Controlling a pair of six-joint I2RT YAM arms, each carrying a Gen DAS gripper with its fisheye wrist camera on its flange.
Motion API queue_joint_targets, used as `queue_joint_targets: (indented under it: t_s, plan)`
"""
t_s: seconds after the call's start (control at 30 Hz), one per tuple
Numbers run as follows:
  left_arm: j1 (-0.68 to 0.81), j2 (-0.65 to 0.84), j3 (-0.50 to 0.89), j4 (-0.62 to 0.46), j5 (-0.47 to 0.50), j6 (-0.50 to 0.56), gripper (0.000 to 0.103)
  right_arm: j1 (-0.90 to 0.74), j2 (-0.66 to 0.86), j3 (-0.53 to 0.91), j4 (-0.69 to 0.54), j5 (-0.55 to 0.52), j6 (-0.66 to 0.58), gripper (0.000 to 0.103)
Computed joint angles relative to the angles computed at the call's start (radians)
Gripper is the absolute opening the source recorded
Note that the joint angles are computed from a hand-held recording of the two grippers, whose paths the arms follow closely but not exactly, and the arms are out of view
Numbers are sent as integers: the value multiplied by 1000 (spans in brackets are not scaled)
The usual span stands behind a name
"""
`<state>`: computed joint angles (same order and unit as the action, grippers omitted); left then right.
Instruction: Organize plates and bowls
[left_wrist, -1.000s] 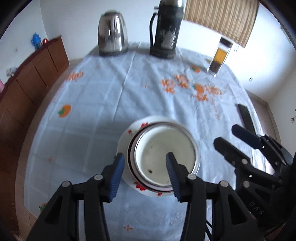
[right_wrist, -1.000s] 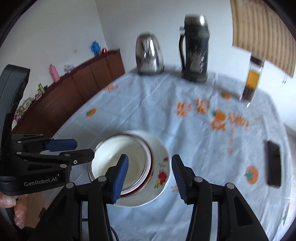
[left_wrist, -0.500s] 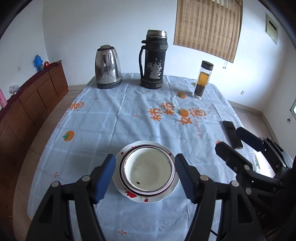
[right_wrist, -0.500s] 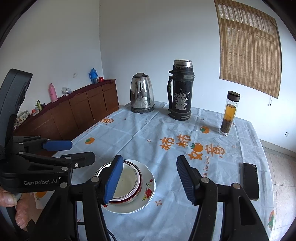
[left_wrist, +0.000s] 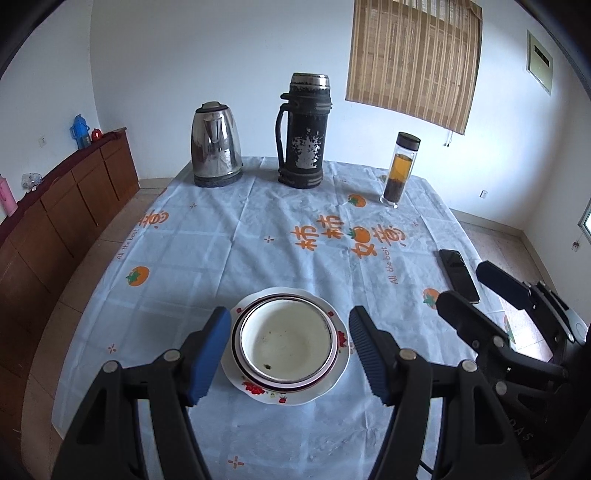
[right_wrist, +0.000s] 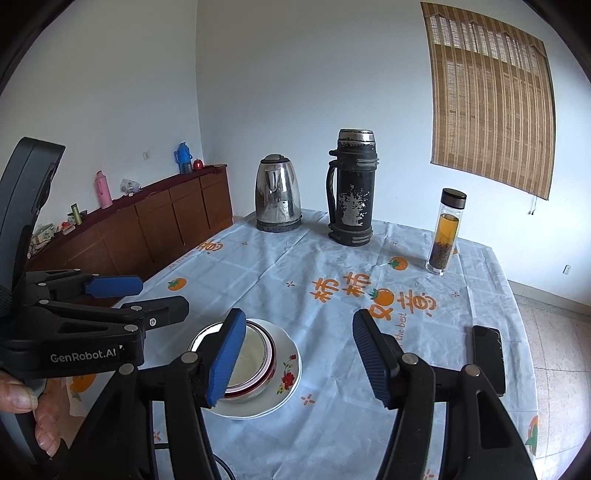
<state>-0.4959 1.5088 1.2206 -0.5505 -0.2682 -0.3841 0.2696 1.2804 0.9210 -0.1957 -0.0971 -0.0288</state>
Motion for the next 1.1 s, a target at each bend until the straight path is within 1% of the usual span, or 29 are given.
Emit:
queue_joint_targets:
  t_s: [0.17,0.3,0.47,0.6,0.73,0.87,1.1]
  plan:
    - [0,-7,-8,18,4,-5,67,0,-11,-5,-6,4,0,62]
    - [8,-17,-19,36,34,-15,67,3,-19,-8,-12,13,4,62]
    - [4,-11,-7,21,14,1,67,8,-17,-5,-11,21,8,62]
    - [7,-4,6,-1,6,13,75,7,-18,-6,-11,19,7,62]
    - [10,-4,9,-8,1,24,75,17,-18,-3,-9,27,8,62]
    - [21,-10,10,-13,15,40,79,35,-6,11,-7,41,13,62]
    - [31,-35,2,-7,-1,58,81,48,-6,26,-3,59,16,62]
